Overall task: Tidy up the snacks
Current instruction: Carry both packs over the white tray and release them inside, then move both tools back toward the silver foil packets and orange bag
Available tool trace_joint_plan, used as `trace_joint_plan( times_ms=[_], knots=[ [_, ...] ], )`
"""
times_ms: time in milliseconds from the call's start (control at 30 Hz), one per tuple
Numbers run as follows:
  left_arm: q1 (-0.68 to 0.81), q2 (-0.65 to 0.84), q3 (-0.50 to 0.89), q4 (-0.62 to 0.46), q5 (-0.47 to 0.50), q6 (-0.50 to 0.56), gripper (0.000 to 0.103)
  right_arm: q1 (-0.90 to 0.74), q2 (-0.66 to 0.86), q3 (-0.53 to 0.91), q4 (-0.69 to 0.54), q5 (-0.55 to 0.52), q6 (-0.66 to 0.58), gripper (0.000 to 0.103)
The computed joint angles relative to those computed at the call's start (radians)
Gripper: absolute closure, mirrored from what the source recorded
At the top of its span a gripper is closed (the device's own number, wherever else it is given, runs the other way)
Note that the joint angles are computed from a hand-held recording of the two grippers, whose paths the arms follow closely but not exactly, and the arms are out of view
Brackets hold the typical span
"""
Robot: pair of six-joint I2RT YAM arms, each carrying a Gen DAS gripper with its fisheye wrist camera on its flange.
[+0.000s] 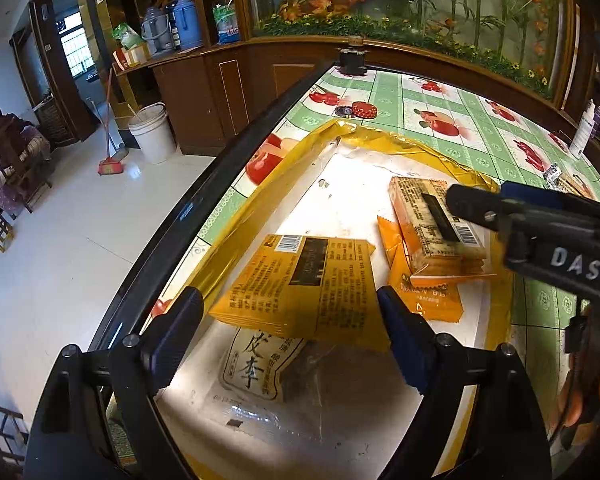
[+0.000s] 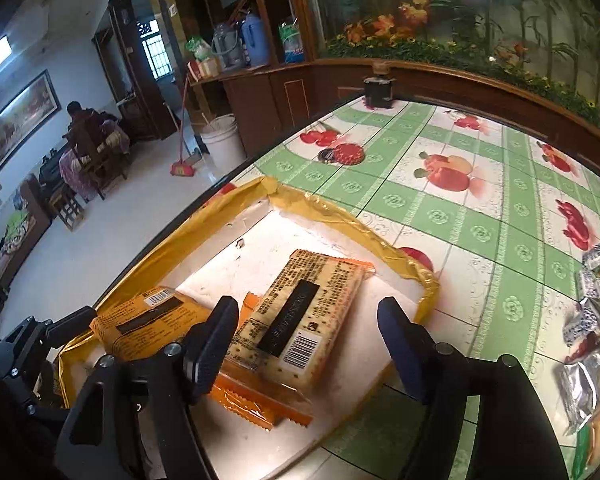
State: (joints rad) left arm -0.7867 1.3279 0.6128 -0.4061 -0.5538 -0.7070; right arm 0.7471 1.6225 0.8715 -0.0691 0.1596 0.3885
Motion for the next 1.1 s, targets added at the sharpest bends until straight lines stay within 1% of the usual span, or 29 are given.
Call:
trace_joint_plan(
  times_ms=[67,100,200,367,467,533,700,867,933,1000,1100],
  knots=[
    [-0.016,-0.018,0.001,-0.011,-0.008,-0.010,0.015,-0.007,-0.035,-0.019,-0.014,0.005,0.006,0.019],
    [-0.030,-0.026,0.007,-0.026,-0.018,-0.019,0.015,-0.009,-0.061,-0.035,-0.015,0.008,0.009,0.019],
    [-0.061,-0.042,0.027,-0.055,-0.041,-0.030,0.009,-0.016,-0.137,-0.078,-0.040,0.025,0.016,0.019],
    [-0.127,-0.051,0.077,-0.097,-0.070,-0.052,0.008,-0.047,-0.273,-0.159,-0.075,0.029,0.027,0.018],
    [-0.175,-0.030,0.120,-0.113,-0.086,-0.057,0.005,-0.081,-0.371,-0.214,-0.110,0.030,0.024,0.018],
    [-0.203,-0.014,0.146,-0.122,-0.095,-0.061,0.001,-0.110,-0.439,-0.250,-0.136,0.027,0.018,0.018],
    [-0.267,0.067,0.226,-0.101,-0.098,-0.045,0.001,-0.225,-0.612,-0.335,-0.218,-0.008,-0.016,0.018],
    [-0.326,0.162,0.310,-0.078,-0.084,-0.016,0.000,-0.395,-0.794,-0.414,-0.316,-0.073,-0.095,0.017],
    [-0.350,0.205,0.346,-0.068,-0.082,0.000,0.000,-0.501,-0.869,-0.445,-0.359,-0.125,-0.149,0.017],
    [-0.369,0.253,0.387,-0.055,-0.069,0.019,0.000,-0.641,-0.932,-0.471,-0.404,-0.195,-0.222,0.017],
    [-0.396,0.331,0.453,-0.033,-0.047,0.060,0.000,-0.848,-0.976,-0.492,-0.449,-0.304,-0.329,0.017]
  ],
)
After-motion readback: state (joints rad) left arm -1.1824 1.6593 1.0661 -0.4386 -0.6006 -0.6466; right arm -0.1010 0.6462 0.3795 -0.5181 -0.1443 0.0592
